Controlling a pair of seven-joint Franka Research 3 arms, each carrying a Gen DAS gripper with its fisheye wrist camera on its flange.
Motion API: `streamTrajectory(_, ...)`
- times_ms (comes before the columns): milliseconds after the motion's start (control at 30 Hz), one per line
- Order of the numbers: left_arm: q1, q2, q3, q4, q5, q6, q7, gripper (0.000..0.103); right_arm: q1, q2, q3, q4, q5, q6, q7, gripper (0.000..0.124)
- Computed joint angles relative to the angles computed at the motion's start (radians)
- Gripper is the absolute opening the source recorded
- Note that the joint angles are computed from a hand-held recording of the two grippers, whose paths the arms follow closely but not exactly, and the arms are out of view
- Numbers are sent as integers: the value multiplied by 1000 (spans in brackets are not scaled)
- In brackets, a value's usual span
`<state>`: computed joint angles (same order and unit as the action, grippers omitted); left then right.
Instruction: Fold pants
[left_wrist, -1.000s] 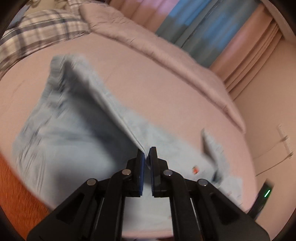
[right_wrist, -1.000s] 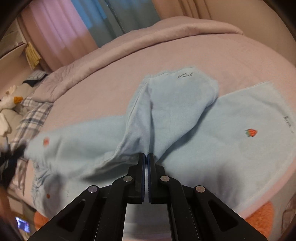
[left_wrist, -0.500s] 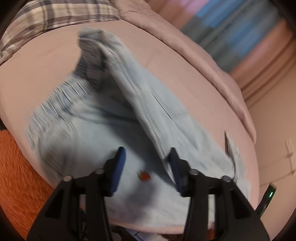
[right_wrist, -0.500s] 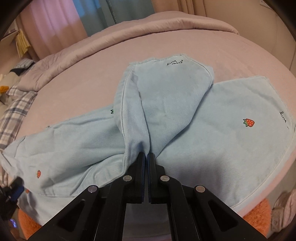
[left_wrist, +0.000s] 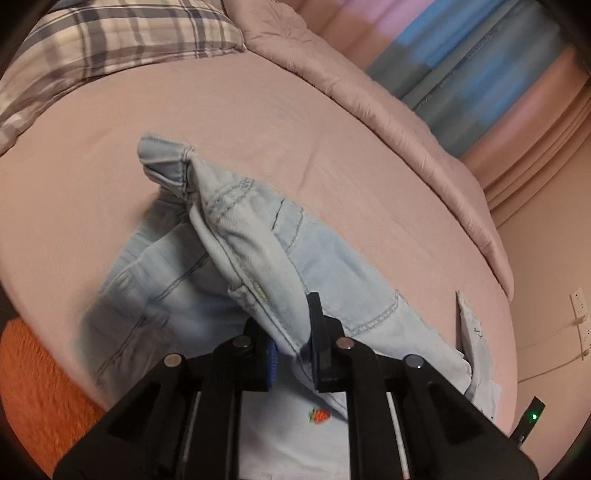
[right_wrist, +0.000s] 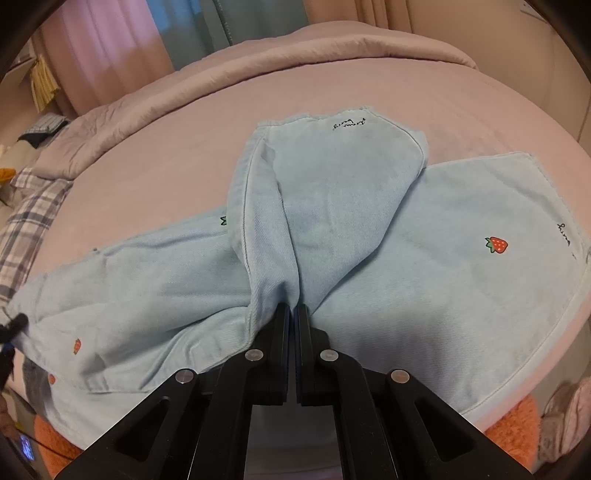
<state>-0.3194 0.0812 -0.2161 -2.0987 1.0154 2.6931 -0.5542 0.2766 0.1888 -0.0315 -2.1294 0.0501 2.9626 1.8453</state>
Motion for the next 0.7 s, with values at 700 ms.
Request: streamTrajectory(700, 16, -82, -15, -135, -131, 34, -18, 34, -37, 3, 39, -2, 149, 10, -145, 0)
